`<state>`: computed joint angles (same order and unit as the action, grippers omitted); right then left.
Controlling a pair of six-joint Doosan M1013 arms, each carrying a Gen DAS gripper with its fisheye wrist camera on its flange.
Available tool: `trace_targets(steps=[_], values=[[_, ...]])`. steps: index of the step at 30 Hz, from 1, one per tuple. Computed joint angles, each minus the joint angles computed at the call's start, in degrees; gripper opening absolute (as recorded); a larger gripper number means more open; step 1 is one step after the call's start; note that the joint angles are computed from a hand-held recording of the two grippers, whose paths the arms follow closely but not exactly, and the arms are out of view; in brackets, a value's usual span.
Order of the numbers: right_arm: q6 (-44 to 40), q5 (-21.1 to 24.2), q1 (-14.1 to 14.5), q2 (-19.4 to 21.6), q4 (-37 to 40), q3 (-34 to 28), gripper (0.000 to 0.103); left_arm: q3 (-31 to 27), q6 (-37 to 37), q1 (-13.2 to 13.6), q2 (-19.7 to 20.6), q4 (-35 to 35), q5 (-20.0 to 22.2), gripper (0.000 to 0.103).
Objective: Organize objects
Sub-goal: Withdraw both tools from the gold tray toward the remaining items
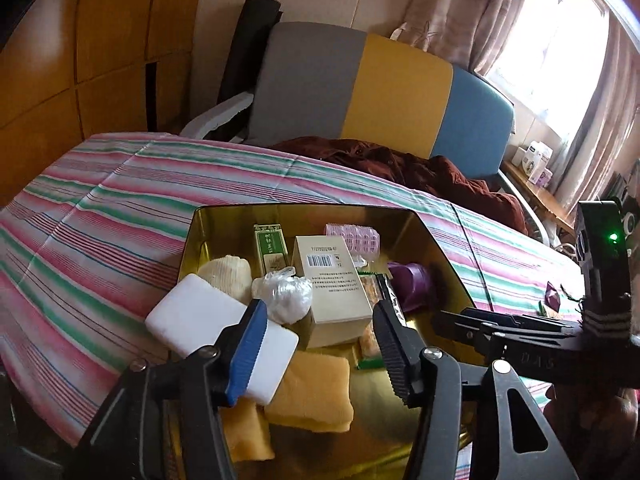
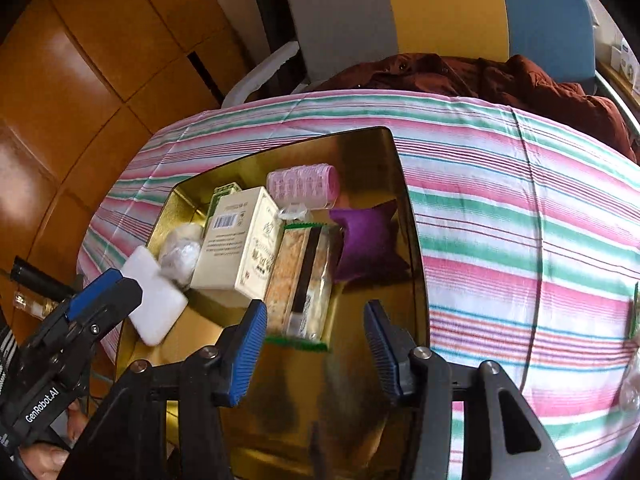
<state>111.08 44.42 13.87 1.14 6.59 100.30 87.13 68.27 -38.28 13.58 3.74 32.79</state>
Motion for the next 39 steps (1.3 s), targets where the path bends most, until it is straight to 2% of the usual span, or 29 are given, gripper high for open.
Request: trace_targets(steps=[4, 11, 21, 31, 39], values=[[2.03, -0.34, 1.46, -0.77, -3.50, 0.78, 0.051, 1.12, -2.17, -0.99, -1.07, 4.11, -0.83, 0.059], [5.53, -1.91, 2.92, -2.80, -7.08, 3.02, 0.051, 2.35, -1.76, -1.98, -2.06, 5.55, -1.18, 0.060], [8.67, -2.64, 3.50, -4.96, -10.76, 4.89, 0.051, 3.03, -0.48, -3.36, -2.65, 6.05, -0.85, 0.061], [10.76, -1.93, 2.09, -6.64, -12.49, 6.32, 0.051, 3.03, 4.38, -4.92, -2.44, 4.08, 0.11, 0.066], [11.61, -0.24, -1.36, -8.64, -11.46, 7.95, 0.051, 2.90, 7.78, -5.81, -2.25, 2.92, 0.50, 0.069]])
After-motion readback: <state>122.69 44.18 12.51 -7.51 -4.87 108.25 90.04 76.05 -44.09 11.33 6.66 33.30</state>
